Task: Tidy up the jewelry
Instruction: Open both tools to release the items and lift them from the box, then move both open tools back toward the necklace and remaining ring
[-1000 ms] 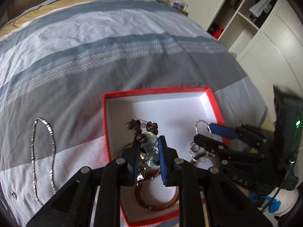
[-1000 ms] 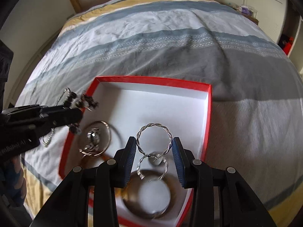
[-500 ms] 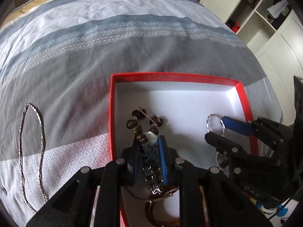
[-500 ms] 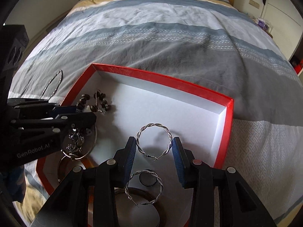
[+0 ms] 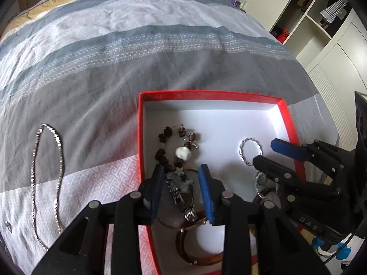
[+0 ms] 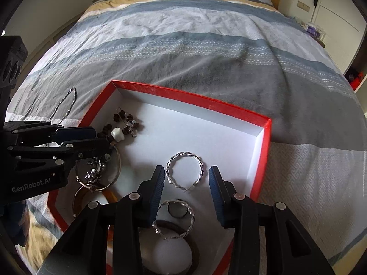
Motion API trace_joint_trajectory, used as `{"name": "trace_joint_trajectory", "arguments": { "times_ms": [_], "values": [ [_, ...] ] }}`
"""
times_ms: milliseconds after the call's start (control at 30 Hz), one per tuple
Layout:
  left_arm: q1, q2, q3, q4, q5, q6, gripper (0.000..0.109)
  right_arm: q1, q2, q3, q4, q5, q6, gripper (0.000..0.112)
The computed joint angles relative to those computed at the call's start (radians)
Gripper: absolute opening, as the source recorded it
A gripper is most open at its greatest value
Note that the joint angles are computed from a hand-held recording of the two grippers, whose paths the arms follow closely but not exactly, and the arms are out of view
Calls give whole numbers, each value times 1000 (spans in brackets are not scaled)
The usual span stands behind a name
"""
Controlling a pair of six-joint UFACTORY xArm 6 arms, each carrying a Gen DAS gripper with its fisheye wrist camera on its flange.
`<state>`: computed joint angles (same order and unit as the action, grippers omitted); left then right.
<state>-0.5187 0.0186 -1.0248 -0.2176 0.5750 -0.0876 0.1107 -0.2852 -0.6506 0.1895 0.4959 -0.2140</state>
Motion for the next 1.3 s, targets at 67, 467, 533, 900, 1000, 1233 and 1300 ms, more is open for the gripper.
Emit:
{"name": "trace_joint_trajectory", "arguments": {
  "times_ms": [67,467,533,900,1000,1233,1300],
  "values": [
    [1,-34,27,5,-10,-9,31,1,-35,18,-10,9,26,40],
    [38,-281,213,109,-17,-98,40,55,-302,152,-81,106,274,40],
    [53,-345,258,118,-2,-101,43,76,-351,167,-118,136,346,40],
    [188,-756,417,180,268,-59,49,221,-587,177,-245,384,667,45],
    [235,-841,415,197,349,-36,50,279,-636,152,-288,465,746,46],
    [357,-953,382,189,450,52,51,407,-682,90,-330,620,906,47],
    [403,-976,366,167,477,83,51,430,-681,74,-329,639,936,47]
  ]
}}
